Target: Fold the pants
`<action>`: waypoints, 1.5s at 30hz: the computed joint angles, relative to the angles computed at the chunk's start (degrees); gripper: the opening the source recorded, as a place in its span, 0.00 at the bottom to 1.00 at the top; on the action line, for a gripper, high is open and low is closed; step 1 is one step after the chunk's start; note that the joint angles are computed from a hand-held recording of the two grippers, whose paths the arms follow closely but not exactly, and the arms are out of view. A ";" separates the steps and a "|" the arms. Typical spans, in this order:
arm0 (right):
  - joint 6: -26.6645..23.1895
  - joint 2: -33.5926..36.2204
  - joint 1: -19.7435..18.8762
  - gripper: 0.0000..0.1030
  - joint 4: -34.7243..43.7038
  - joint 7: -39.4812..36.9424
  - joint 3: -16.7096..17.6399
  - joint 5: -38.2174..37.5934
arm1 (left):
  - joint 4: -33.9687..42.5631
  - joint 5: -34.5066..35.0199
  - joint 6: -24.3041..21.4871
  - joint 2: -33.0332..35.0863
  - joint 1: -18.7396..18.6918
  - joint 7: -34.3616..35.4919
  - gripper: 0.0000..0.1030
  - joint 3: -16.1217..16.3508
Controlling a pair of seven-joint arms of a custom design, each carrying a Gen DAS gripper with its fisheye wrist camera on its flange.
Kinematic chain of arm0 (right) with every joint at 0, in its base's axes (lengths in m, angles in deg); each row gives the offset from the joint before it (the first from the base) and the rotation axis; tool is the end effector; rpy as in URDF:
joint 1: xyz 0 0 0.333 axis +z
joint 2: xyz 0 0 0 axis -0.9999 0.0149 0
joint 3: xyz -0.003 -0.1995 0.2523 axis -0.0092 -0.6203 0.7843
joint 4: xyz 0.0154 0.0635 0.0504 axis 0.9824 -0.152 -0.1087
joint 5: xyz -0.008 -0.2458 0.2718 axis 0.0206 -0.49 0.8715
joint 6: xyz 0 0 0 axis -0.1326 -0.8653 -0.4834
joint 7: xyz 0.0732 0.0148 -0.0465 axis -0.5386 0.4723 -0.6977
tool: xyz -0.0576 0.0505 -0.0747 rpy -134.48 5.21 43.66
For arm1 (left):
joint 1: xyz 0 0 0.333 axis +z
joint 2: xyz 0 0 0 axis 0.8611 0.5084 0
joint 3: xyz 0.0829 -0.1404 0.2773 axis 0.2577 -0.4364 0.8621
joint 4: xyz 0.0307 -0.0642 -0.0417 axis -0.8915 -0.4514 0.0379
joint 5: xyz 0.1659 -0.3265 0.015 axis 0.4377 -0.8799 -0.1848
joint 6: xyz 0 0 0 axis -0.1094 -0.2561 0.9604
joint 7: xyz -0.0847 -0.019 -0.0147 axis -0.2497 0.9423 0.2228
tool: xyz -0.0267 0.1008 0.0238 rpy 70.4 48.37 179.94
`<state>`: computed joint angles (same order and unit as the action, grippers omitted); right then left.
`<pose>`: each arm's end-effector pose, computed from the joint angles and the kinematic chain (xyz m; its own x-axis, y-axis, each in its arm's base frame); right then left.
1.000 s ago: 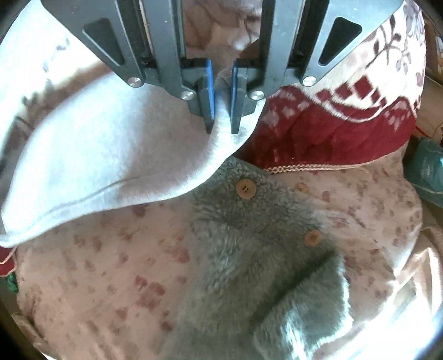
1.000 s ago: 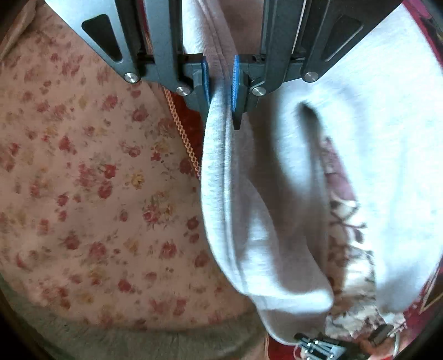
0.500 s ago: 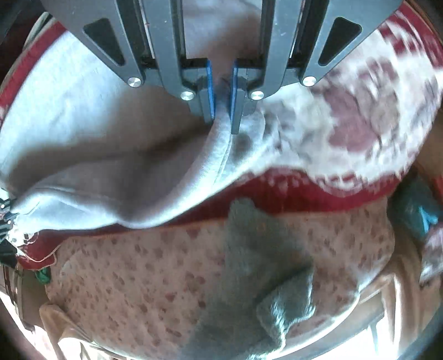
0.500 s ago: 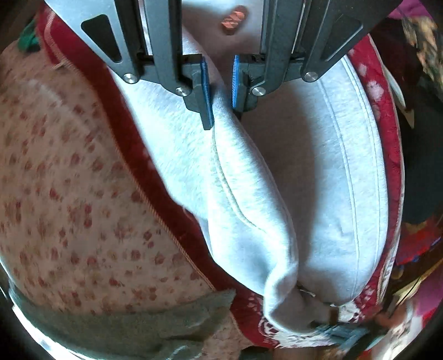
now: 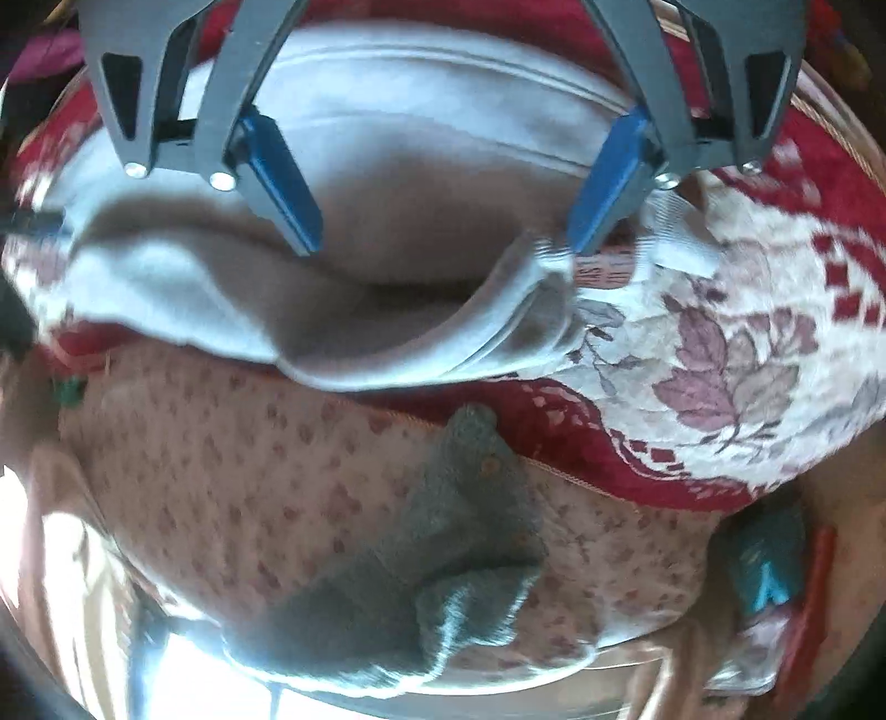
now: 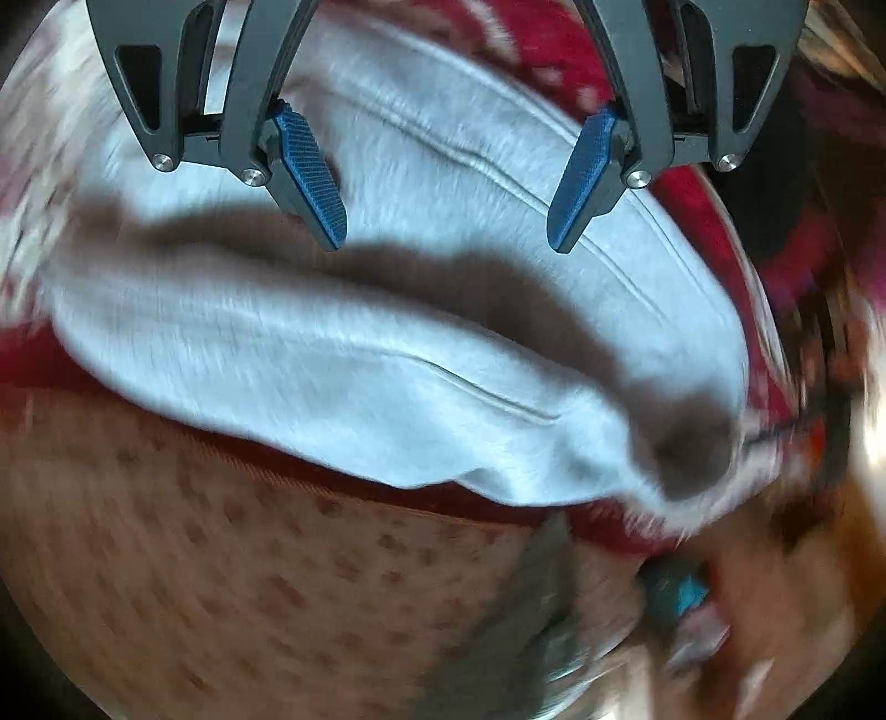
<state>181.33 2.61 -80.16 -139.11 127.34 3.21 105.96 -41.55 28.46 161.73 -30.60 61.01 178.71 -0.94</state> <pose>0.3762 0.0004 0.5459 -0.0301 -0.9405 -0.3384 -0.8019 0.2248 -0.5536 0.5766 -0.0201 0.5638 -0.3892 -0.9039 0.1772 -0.6465 0.1311 -0.7516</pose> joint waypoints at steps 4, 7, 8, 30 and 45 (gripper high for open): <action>4.49 -1.17 4.34 0.83 -2.05 3.01 -5.96 13.77 | 0.68 5.06 3.39 0.87 -1.74 -13.43 0.89 -1.54; 7.90 -1.17 6.18 0.91 -2.56 4.48 -7.60 20.83 | 1.35 10.53 7.27 2.48 -3.28 -24.57 0.89 -2.59; 8.70 -0.87 6.09 0.92 -2.58 5.52 -7.40 22.09 | 2.17 11.77 7.33 3.47 -3.70 -28.25 0.89 -2.91; 16.18 5.08 10.87 0.31 0.42 -7.08 -13.57 44.36 | 12.53 29.50 9.67 13.81 -3.05 -56.48 0.89 -4.58; 12.65 11.22 3.41 0.45 5.39 -4.24 -6.63 41.96 | 17.61 34.46 7.44 18.28 -3.33 -66.53 0.75 -5.15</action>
